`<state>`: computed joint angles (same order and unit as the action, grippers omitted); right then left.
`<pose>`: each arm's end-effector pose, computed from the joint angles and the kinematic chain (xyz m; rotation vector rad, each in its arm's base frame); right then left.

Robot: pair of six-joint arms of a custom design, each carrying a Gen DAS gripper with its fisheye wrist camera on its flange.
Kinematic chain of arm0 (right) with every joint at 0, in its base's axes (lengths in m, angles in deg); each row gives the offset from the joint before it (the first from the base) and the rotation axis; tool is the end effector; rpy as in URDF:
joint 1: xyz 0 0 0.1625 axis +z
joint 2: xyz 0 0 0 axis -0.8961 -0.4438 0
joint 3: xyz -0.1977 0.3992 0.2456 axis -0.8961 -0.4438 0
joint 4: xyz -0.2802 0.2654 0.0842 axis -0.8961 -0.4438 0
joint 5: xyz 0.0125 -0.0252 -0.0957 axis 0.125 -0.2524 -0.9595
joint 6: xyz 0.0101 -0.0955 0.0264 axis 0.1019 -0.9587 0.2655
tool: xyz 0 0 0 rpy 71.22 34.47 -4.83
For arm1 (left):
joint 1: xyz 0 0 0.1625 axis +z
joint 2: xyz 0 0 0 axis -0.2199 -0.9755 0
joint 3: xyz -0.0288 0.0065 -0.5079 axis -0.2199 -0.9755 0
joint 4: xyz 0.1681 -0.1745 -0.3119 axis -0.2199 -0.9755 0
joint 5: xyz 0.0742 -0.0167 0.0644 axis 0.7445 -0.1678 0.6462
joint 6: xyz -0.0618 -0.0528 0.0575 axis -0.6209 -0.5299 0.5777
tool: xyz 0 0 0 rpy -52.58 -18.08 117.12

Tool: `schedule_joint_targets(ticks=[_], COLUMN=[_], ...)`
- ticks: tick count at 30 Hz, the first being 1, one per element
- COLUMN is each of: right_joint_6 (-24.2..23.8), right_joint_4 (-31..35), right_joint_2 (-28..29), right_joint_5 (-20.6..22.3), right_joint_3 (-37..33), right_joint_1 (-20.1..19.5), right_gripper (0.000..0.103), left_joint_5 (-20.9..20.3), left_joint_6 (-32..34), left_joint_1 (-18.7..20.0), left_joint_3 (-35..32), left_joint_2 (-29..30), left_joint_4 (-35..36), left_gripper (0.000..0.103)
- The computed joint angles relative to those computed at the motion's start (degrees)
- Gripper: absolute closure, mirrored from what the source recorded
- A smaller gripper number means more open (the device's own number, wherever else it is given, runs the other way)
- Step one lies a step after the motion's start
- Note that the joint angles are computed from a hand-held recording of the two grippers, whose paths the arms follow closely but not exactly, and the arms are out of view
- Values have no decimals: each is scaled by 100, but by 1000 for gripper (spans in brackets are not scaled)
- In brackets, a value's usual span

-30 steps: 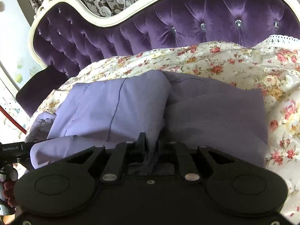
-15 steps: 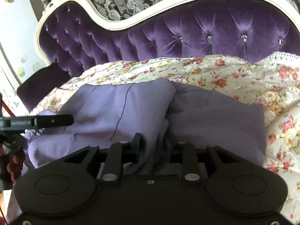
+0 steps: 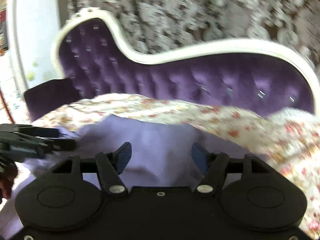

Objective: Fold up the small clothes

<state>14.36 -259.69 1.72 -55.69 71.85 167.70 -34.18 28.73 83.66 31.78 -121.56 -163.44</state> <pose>0.2502 -0.6928 0.1549 0.1869 -1.9920 1.5302 -0.1457 -0.8657 0.2212 1.4264 2.4155 -0.7750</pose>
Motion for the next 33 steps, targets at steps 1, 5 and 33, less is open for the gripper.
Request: schedule_joint_targets(ticks=[1,5,33], right_joint_6=[-21,236,1175], right_joint_4=[149,999,-1404], right_joint_2=[24,108,-49], right_joint_5=[72,71,234], right_joint_3=[-63,-178,1943], right_joint_1=[31,44,294], right_gripper=[32,32,11], left_joint_5=[-1,407,-179], left_joint_6=[53,129,53], left_joint_1=[-22,-51,355], left_joint_3=[45,337,2049], left_joint_2=[0,-26,-1386], left_joint_4=[31,110,-997], left_gripper=[21,21,11])
